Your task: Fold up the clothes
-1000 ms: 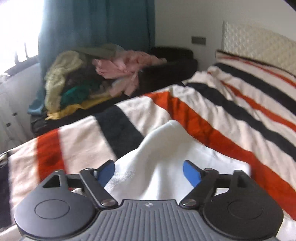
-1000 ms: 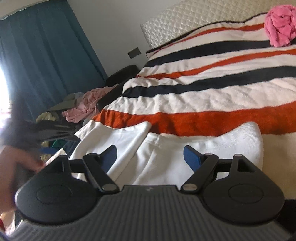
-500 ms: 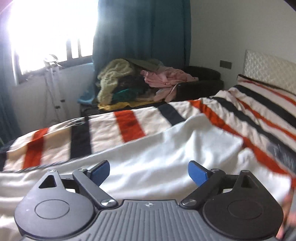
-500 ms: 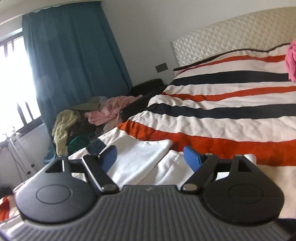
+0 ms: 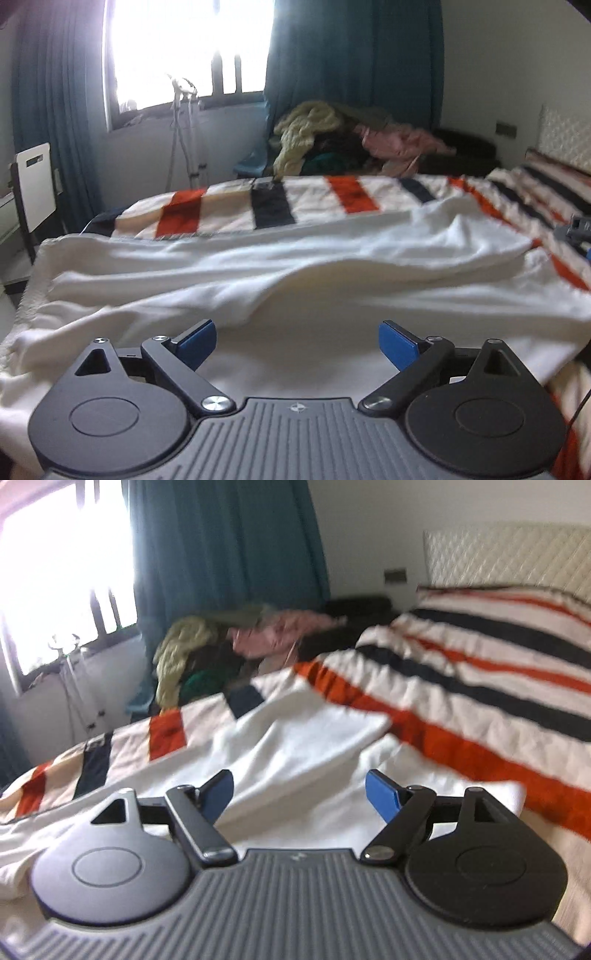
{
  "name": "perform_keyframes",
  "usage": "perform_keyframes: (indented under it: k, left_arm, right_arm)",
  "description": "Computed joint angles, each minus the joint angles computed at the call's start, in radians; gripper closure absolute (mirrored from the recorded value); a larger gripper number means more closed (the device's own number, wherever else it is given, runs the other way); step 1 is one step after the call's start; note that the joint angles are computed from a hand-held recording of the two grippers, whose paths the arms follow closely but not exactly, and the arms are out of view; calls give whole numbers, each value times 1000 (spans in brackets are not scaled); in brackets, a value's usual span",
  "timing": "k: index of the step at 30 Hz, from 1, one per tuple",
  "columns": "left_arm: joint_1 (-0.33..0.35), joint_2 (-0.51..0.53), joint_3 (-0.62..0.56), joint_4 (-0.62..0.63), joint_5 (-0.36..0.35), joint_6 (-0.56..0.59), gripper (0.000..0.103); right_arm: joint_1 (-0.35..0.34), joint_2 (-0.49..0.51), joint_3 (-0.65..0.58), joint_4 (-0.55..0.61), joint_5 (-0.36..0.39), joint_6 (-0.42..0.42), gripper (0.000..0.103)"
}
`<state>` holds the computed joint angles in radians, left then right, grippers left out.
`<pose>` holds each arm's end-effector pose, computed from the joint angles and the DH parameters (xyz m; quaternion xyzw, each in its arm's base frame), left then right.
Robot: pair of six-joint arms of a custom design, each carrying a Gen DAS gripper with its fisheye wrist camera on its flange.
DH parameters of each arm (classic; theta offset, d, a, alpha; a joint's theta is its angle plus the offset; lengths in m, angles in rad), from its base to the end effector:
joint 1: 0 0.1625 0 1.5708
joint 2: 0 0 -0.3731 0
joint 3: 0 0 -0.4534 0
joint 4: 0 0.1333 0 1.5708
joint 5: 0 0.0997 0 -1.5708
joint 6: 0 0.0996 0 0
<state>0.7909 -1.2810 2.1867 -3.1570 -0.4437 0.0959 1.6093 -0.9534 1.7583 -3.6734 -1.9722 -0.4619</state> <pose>-0.1864 -0.5060 0.1928 0.1765 0.7973 -0.4347 0.3798 0.1192 -0.6413 0.2112 0.0766 -0.7863 0.5455 0.2797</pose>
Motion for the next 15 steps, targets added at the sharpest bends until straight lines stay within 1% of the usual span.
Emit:
perform_keyframes:
  k: [4, 5, 7, 8, 10, 12, 14, 15]
  left_arm:
    - [5, -91, 66, 9, 7, 18, 6]
    - [13, -113, 76, 25, -1, -2, 6]
    - [27, -163, 92, 76, -16, -78, 6]
    - [31, -178, 96, 83, -17, -98, 6]
    - [34, -197, 100, 71, -9, -105, 6]
    - [28, -217, 105, 45, 5, -77, 6]
    - [22, -240, 116, -17, 10, -22, 5]
    - [22, -253, 120, -34, 17, -11, 4]
  right_arm:
    - [10, 12, -6, -16, -17, -22, 23]
    - [10, 14, -10, -18, -20, -22, 23]
    - [9, 18, -18, -16, -27, -18, 23]
    - [7, 14, -21, -3, -34, -5, 23]
    - [1, 0, -24, 36, -53, 33, 23]
    - [-7, -25, -21, 91, -68, 85, 23]
    - [-30, -95, 13, 184, -43, 191, 23]
    - [-46, -132, 32, 226, -15, 242, 23]
